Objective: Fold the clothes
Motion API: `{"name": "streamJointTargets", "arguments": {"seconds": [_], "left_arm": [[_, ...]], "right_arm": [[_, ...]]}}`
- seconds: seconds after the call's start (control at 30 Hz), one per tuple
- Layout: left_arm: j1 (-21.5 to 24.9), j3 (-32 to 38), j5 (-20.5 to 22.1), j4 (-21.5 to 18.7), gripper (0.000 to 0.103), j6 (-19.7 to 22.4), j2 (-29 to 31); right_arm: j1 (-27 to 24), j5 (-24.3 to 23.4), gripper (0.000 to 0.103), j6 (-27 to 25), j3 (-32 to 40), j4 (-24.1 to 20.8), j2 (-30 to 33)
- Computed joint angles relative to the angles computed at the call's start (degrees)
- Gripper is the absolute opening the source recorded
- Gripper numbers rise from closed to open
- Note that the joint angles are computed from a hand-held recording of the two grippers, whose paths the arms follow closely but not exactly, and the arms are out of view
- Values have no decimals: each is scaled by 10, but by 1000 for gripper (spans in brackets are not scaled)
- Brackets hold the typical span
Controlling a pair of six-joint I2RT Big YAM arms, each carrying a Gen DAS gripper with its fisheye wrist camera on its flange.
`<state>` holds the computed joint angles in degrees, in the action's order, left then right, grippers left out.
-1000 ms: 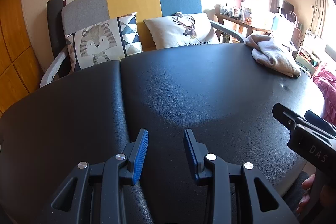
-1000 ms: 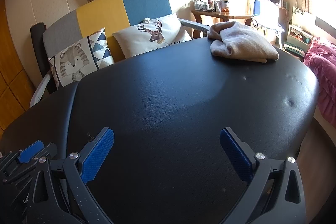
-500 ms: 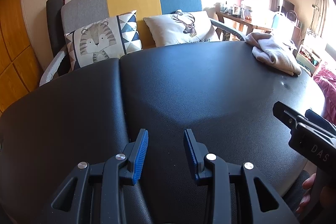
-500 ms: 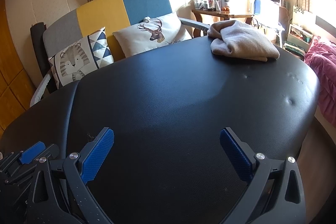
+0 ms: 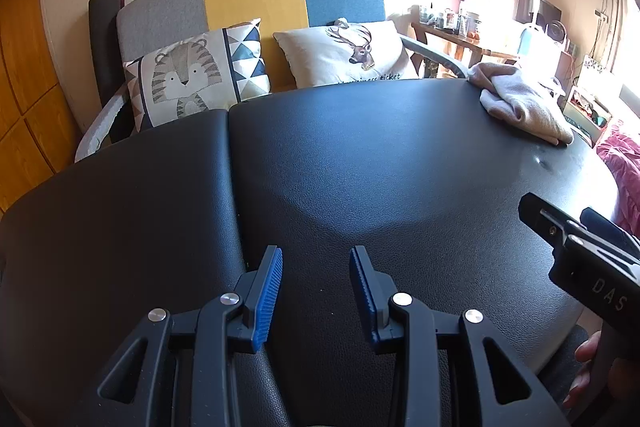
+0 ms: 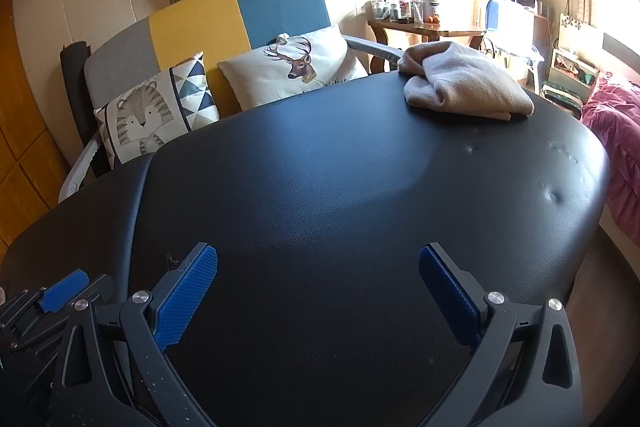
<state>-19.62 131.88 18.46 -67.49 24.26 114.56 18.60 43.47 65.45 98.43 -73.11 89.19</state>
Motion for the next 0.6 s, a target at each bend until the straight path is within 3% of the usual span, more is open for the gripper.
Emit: {"name": "streamJointTargets", "arguments": {"seconds": [0.6], "left_arm": [[0,10,2,-11,35,5,5]], "right_arm": [[-2,-3,103,-7,5,-1,4]]}}
